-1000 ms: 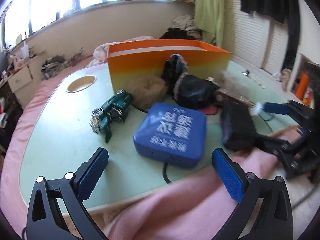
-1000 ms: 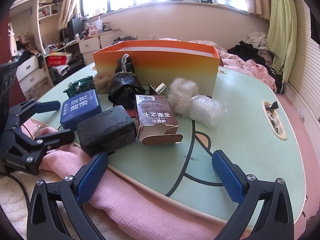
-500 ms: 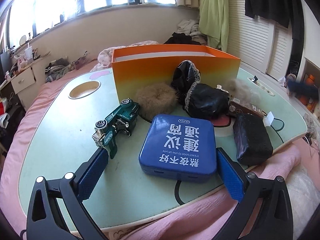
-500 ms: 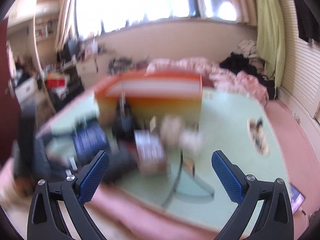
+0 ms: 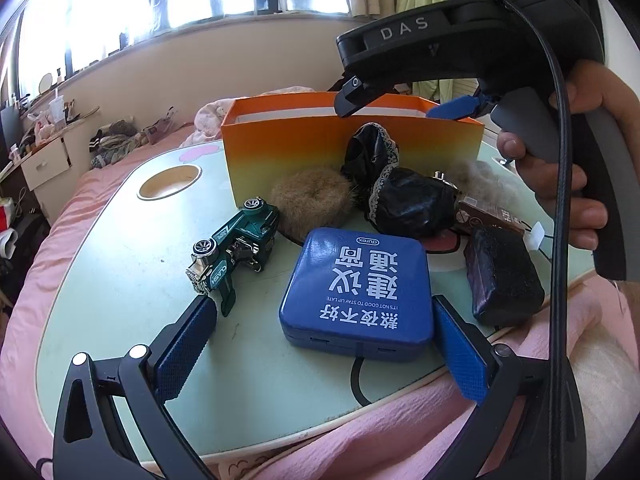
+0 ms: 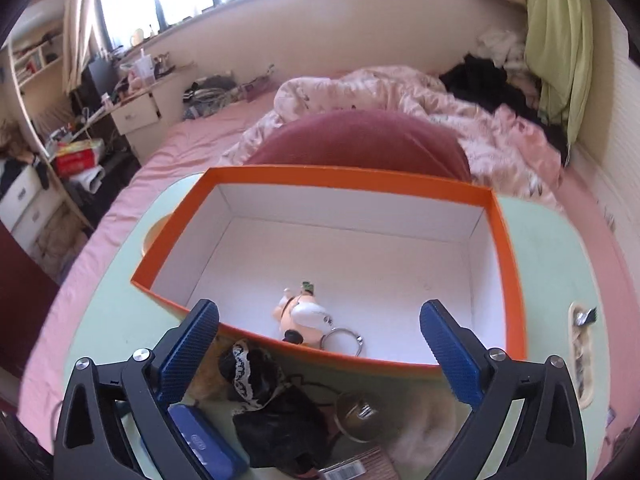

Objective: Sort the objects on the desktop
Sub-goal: 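Pick the cartoon figure keychain from the box with the right tool, place on table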

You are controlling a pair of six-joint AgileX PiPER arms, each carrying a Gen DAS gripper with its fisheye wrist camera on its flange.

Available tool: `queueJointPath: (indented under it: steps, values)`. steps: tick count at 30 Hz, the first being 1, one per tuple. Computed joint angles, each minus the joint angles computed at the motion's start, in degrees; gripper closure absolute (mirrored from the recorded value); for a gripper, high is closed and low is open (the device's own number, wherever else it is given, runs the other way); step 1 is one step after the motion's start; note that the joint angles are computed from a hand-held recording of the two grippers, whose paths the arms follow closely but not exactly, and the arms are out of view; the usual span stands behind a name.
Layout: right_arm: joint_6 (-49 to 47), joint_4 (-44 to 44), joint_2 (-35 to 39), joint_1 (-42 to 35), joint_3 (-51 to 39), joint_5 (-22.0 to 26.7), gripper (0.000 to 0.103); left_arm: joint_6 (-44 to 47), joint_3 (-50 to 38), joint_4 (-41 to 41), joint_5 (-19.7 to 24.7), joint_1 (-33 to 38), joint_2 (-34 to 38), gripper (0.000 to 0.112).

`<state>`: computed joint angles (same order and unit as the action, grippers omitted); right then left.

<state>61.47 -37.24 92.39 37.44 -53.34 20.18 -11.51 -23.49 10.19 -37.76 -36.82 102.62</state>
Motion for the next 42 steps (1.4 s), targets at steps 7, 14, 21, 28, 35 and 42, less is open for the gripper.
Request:
queueJointPath:
  steps: [7,14,21,28,35,42]
  values:
    - [0.7,-0.2,0.6,0.1,-0.1,-0.6,0.003,0.1,0.1,-0.4,-0.1,-0.1,-0.1,0.01]
    - [-32.3,30.9,5.5,-4.9,-14.5,12.6,0.027,0.3,0.1,-1.1,0.0,-0.4,-0.1,0.01]
    - [-48.7,49.5,24.7,-11.1,-41.9,42.6,0.036,0.5,0.2,-1.7,0.0,-0.7,-0.3,0.01]
    - [-48.4,47.9,27.5,-10.6,-44.8,45.1,0.063,0.7,0.4,-2.5,-0.5,-1.2,-0.2,0.01]
    - [-52.7,53.2,17.7,-13.4,-33.2,33.5,0.063,1.2,0.6,-3.9,-0.9,-2.1,-0.3,0.01]
    - [-56.2,51.7,-11.6,-13.3,-10.3,21.4,0.063,0.7,0.5,-2.6,-1.3,-1.0,0.1,0.01]
